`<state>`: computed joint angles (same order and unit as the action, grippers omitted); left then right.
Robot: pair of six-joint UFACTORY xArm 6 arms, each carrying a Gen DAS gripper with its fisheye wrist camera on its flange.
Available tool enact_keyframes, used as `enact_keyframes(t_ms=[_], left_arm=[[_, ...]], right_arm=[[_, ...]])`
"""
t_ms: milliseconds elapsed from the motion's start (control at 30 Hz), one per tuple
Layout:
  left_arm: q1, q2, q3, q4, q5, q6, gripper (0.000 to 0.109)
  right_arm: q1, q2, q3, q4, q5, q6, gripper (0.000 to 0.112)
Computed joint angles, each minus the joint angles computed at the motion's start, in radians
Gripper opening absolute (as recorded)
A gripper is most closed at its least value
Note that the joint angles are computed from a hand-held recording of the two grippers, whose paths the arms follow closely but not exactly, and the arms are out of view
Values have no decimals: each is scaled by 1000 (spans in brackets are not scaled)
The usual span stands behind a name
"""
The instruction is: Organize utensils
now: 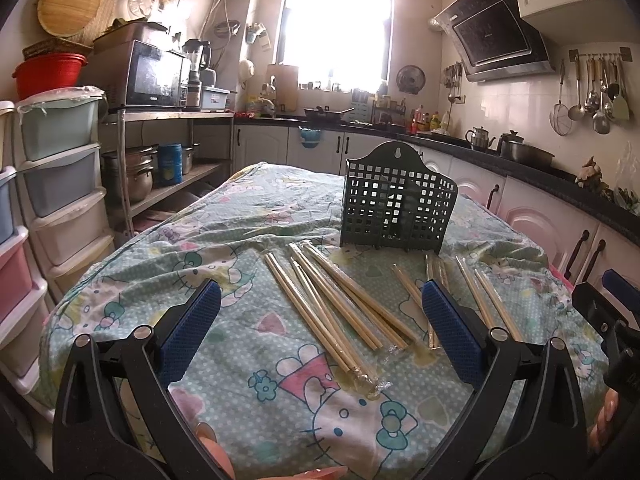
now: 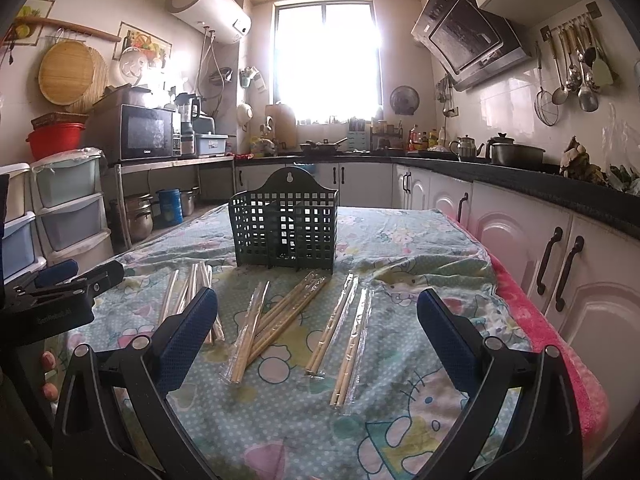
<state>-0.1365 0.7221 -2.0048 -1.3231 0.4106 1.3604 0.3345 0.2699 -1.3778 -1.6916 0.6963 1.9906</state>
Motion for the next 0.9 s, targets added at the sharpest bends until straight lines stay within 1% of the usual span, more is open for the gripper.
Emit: enact_keyframes(t_ms=[333,500,667,767,833,900], left_arm=[[0,0,0,2,1,-2,92],[0,-1,4,-6,-2,10,92],[2,10,-9,20,-2,-16,92],[6,38,-45,51,3,-49,92],[12,52,-65,89,15,-89,92],[14,73,-92,140,6,-140,92]], right_arm=[[3,2,-1,-2,2,3,97],[-1,6,-7,6,-13,-1,97],[-9,16,-21,14,-40,-26,97],[-14,31,-44,19,-60,-60,97],[-23,44,-65,29,-91,-86,97],[-30,63,-92,46,-116,-117,97]])
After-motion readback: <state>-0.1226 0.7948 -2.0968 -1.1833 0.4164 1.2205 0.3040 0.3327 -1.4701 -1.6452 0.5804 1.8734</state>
